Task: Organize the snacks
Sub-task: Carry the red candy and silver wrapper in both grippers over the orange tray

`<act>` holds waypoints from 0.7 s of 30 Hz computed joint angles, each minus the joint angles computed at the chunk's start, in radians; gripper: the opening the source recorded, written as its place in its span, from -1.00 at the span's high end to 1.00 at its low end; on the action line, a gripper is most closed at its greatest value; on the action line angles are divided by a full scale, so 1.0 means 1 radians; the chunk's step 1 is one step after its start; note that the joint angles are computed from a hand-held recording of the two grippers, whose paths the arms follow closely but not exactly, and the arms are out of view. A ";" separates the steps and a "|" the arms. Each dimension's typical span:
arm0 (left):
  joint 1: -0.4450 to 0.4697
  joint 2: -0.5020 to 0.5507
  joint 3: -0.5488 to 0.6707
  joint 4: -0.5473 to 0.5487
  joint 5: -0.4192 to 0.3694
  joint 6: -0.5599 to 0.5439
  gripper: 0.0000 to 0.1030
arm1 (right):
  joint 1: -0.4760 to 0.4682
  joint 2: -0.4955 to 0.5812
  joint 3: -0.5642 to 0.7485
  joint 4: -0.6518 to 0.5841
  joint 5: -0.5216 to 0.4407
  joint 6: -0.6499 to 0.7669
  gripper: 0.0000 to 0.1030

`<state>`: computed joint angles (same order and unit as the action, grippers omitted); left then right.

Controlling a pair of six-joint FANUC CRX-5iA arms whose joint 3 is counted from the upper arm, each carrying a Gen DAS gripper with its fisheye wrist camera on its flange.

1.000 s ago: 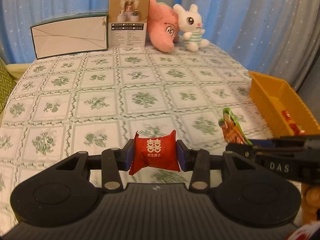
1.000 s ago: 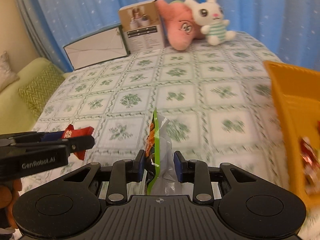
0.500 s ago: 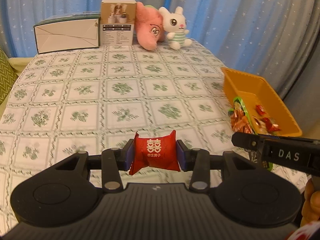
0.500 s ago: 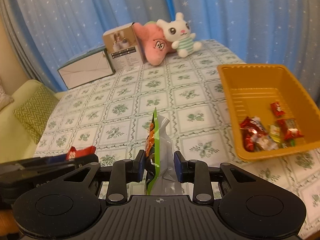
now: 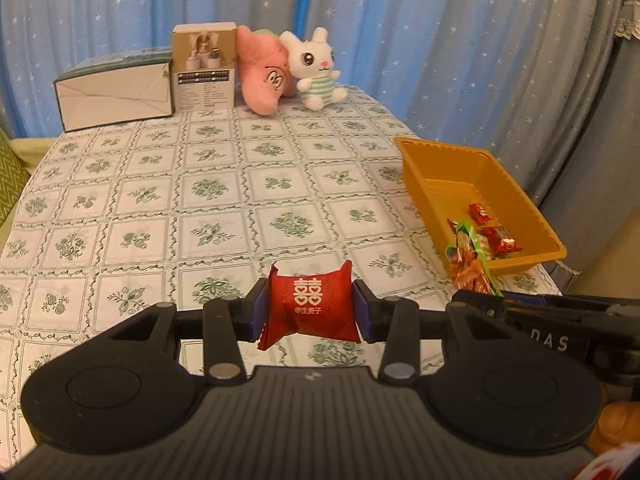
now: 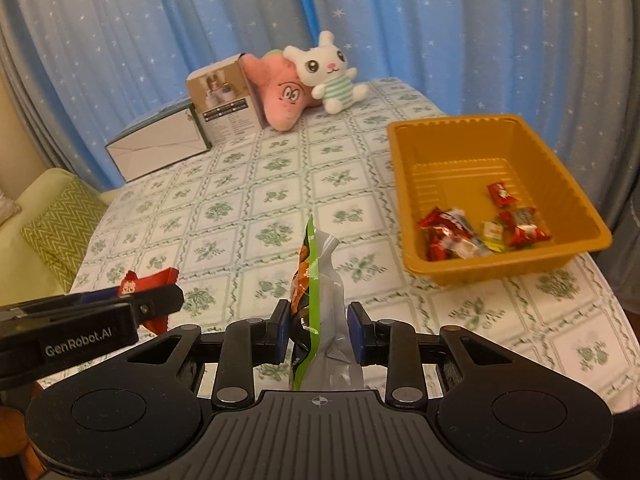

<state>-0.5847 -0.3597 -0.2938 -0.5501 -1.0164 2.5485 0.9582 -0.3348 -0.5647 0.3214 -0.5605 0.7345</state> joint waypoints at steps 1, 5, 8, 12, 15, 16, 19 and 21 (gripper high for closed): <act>-0.010 0.008 0.010 -0.005 -0.004 0.001 0.23 | -0.002 -0.010 -0.006 -0.002 -0.002 -0.003 0.40; -0.039 0.041 0.042 -0.012 -0.006 -0.006 0.23 | -0.013 -0.045 -0.026 -0.002 -0.012 -0.023 0.40; -0.053 0.063 0.062 -0.009 0.004 -0.015 0.23 | -0.020 -0.071 -0.042 0.017 -0.020 -0.044 0.40; -0.058 0.089 0.080 0.003 0.023 -0.026 0.23 | -0.036 -0.093 -0.052 0.018 -0.028 -0.048 0.40; -0.057 0.107 0.092 0.012 0.034 -0.038 0.23 | -0.048 -0.109 -0.060 0.023 -0.032 -0.052 0.40; -0.057 0.112 0.096 0.015 0.038 -0.042 0.23 | -0.055 -0.110 -0.058 0.021 -0.033 -0.051 0.41; -0.051 0.128 0.107 0.028 0.053 -0.058 0.23 | -0.074 -0.117 -0.058 0.021 -0.034 -0.050 0.41; -0.048 0.140 0.116 0.036 0.063 -0.070 0.23 | -0.086 -0.120 -0.057 0.023 -0.035 -0.052 0.40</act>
